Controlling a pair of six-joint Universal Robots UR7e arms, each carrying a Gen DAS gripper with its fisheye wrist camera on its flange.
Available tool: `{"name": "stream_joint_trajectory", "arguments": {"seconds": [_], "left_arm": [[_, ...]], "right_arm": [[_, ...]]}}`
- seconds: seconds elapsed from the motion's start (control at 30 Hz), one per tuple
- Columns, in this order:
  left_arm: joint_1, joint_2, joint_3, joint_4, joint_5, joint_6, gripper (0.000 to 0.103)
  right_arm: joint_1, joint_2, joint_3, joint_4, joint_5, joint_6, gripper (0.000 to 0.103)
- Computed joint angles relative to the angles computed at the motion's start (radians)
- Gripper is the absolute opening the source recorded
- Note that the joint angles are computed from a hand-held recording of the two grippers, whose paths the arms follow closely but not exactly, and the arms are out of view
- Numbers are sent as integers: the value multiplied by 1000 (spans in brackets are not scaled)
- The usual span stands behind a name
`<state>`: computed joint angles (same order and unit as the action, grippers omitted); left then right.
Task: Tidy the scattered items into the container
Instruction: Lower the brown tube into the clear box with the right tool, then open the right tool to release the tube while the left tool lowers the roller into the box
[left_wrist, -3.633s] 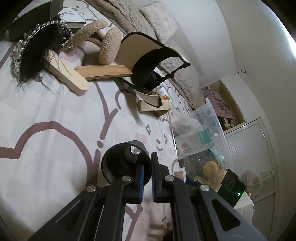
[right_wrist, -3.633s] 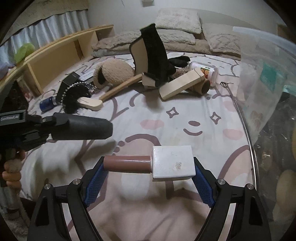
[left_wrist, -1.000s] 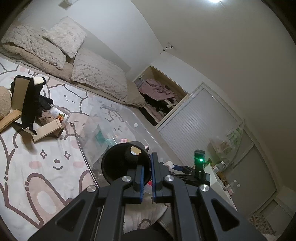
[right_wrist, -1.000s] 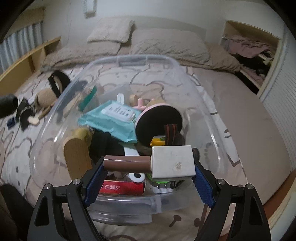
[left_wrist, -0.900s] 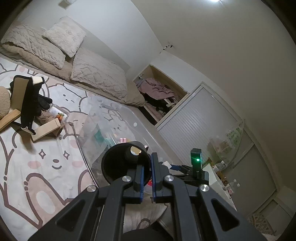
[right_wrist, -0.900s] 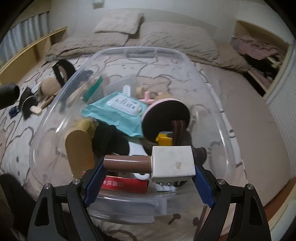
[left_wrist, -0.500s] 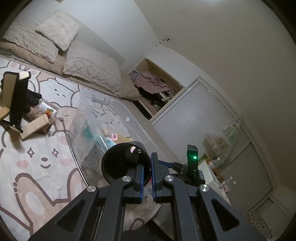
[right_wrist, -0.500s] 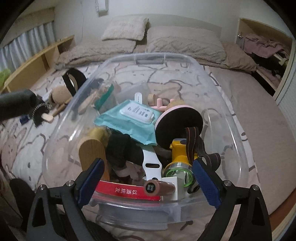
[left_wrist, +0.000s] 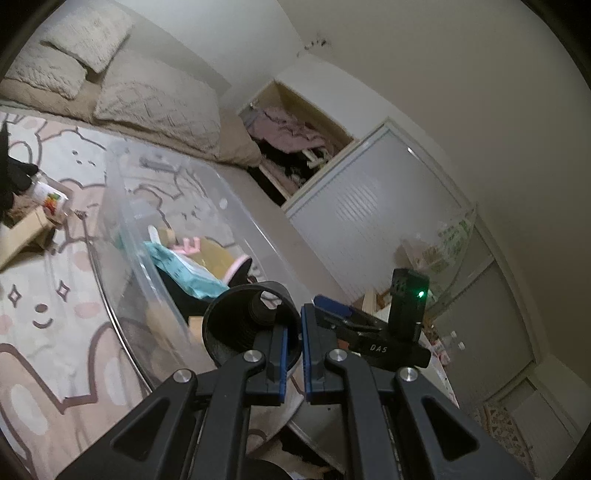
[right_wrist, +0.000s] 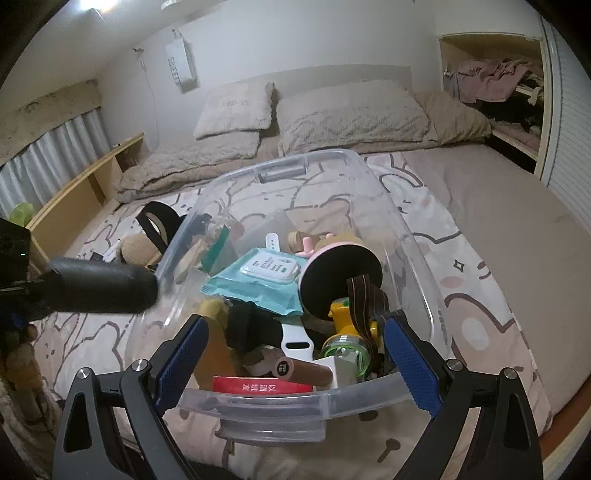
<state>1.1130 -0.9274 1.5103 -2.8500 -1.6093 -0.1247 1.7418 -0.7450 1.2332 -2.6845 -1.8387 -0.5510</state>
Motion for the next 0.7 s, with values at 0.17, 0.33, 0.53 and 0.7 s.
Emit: {"name": "stream_joint_trajectory", "arguments": {"seconds": [0.17,0.33,0.53,0.7], "left_arm": [[-16,34,-56,92,33,-4,7],[-34,49,-82,175,90,4,7],[-66,77,-167,387,237,51,7],[-83,113,-224,491,324,69,7]], "right_arm": [[-5,-9,22,-38,35,-9,96],[-14,-21,43,-62,79,-12,96],[-22,-29,58,-79,103,-21,96],[-31,-29,64,-88,118,-14,96]]}}
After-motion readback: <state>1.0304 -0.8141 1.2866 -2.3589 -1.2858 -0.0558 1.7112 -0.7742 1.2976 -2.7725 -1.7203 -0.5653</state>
